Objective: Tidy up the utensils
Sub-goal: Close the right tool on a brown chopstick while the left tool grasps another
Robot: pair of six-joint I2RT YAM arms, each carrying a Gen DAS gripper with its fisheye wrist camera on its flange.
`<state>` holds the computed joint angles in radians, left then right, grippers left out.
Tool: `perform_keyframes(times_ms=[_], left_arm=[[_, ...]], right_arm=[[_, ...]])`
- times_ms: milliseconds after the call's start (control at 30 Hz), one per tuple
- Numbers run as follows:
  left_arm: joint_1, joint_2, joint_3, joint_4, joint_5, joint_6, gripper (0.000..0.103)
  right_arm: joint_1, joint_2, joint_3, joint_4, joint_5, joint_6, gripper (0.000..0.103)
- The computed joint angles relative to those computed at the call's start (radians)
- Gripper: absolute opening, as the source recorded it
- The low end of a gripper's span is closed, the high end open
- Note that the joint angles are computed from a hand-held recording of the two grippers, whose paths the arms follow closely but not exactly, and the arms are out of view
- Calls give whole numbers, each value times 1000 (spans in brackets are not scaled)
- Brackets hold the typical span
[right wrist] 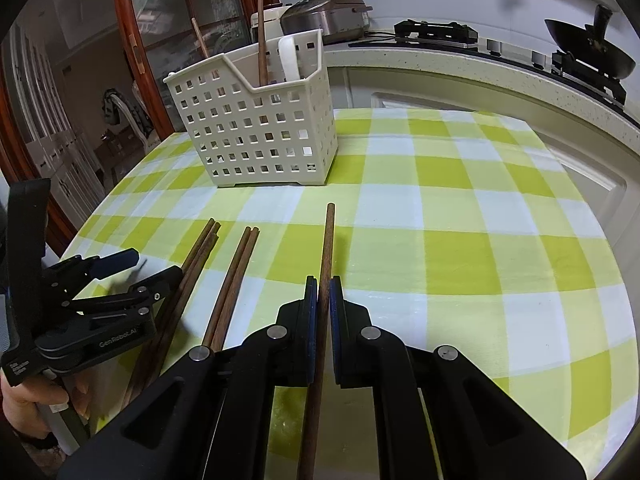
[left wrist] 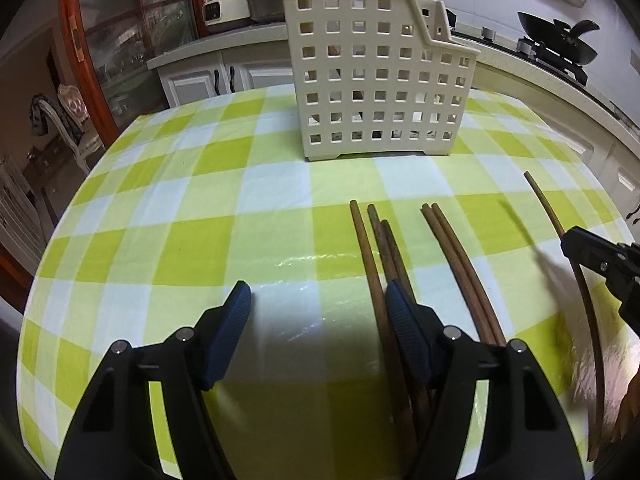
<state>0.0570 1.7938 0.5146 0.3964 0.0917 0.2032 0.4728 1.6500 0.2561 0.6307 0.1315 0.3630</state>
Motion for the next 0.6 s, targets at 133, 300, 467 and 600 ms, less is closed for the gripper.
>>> perform_keyframes(times_ms=[133,300,467,600], left_arm=[[2,11,11,-14,13,-1,62],[-5,7,18,-32,46,5,40],[-24,-6,11,-43,54,18,22],[-23,-1,19,-46,54,19,8]], right_arm=[[-2,7,0,6,-9,0,7],[-1,7,-2,6,-7,3,7],[0,7,-1,5,-7,5,7],[1,13,2,6,-11,3,7]])
